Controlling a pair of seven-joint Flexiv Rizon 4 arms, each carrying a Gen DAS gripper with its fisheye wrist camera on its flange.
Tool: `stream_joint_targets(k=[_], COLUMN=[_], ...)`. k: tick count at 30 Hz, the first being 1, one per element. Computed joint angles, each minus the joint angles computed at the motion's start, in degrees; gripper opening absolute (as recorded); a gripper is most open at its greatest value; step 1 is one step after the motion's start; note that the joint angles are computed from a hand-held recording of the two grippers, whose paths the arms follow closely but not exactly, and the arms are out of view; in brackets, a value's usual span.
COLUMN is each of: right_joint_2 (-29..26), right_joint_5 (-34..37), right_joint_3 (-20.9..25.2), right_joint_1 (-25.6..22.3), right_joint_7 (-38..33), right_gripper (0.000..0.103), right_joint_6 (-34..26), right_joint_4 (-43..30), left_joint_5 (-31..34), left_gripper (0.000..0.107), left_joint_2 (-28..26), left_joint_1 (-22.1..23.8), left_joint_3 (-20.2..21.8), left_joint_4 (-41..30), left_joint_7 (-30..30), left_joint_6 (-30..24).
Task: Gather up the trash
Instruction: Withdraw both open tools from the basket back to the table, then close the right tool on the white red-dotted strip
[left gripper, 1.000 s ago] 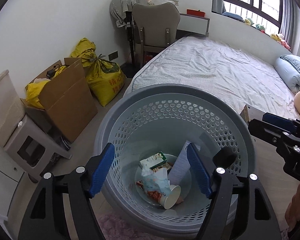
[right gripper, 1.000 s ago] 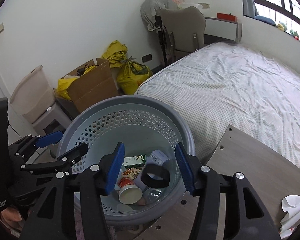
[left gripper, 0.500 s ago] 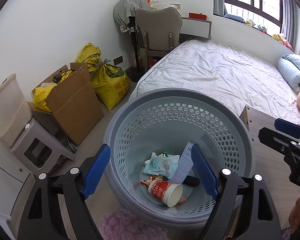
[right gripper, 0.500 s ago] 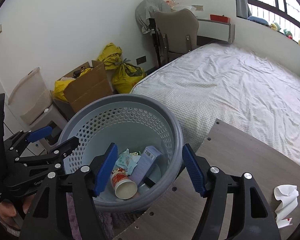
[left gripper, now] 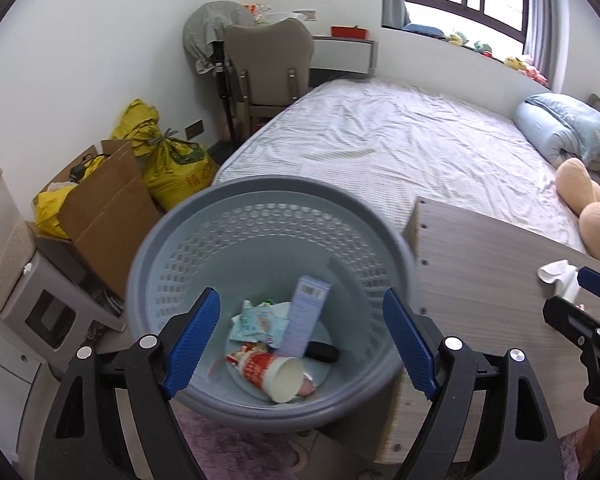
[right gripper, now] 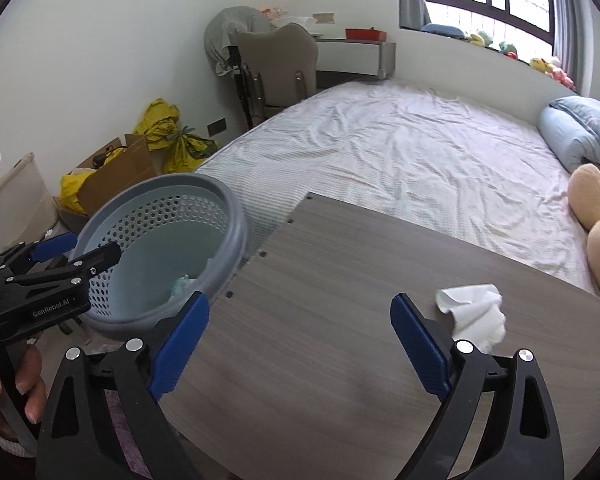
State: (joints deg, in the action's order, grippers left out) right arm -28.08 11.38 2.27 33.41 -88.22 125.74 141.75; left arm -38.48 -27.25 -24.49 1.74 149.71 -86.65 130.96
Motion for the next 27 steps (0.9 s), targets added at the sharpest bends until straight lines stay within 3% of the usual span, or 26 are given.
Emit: stream_joint_targets(k=[7,12,16,20,27], right_joint_2=[-1.31,-4.00,-5.44,-7.01,-7.87], right_joint_5=[1.99,-1.08,-5.38,-8.05,-9.56], right_joint_3=[-0.85,-0.34,-0.15,0.18,-0.03], right_joint_1=[-5.94,-12.55,-17.12,-18.81,-17.74], right_joint_7=[1.65,3.47,5.03,5.77,6.95], right_gripper=[0.096,0.097,0.097,0.097,0.097], right_joint_6=[3.57,5.19,2.68,2.14,-0.20], right_joint_4=[3.84,4.79,3.80,2.45,0.24], left_joint_5=[-2.27,-7.21,-10.64,-13.92,-15.28], left_gripper=[0.080,0.080,0.080,0.080,0.080], left_joint_2=[-1.64,-3.25,-4.04,-4.61,-4.91], left_joint_1=[-4.50,-9.12,-11.69,-13.78,-13.68], left_joint_3=[-1.59,-1.97,-1.98,-1.69,-2.12], left_joint_4=[-3.40,-6.11,-8.09,-9.40,-10.39], left_joint_7=[0.70,2.92,5.28,8.08,9.51], left_joint_6=[-1.47,-2.83,-4.67,-5.69,-6.42])
